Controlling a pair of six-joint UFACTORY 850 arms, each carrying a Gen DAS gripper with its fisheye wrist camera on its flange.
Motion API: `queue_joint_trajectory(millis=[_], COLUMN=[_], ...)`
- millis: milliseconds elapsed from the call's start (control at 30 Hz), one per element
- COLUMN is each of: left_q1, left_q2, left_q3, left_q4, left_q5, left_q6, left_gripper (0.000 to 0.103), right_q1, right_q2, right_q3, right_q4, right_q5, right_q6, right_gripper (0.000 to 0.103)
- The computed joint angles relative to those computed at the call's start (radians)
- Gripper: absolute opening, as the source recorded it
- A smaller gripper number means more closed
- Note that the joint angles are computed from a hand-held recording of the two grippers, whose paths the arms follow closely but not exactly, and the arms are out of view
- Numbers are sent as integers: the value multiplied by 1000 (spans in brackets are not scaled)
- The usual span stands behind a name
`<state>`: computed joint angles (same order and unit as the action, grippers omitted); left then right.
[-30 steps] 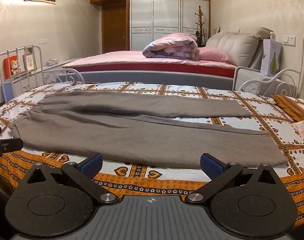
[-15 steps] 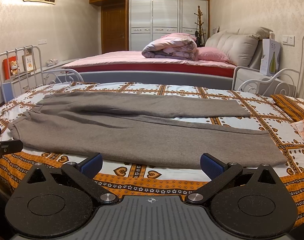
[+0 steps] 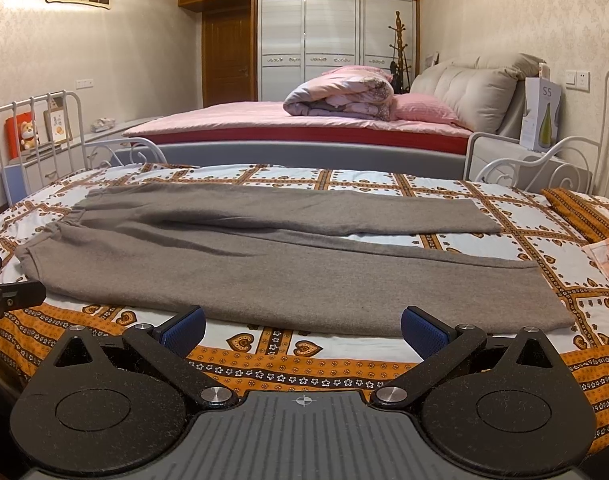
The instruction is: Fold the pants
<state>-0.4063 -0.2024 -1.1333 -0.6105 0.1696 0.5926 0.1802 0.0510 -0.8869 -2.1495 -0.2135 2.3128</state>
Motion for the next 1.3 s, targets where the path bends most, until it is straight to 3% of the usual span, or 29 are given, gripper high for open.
queue_joint_trajectory(millis=[1300], left_q1=[-2], left_q2=[-4], left_q3=[-6], left_q4=[-67], left_q5=[-5], left_q6=[70], left_gripper=[97], right_q1=[0], right_q2=[-6], right_q3=[0], right_q4=[6], right_q5=[6], right_q6=[-7], right_gripper=[103])
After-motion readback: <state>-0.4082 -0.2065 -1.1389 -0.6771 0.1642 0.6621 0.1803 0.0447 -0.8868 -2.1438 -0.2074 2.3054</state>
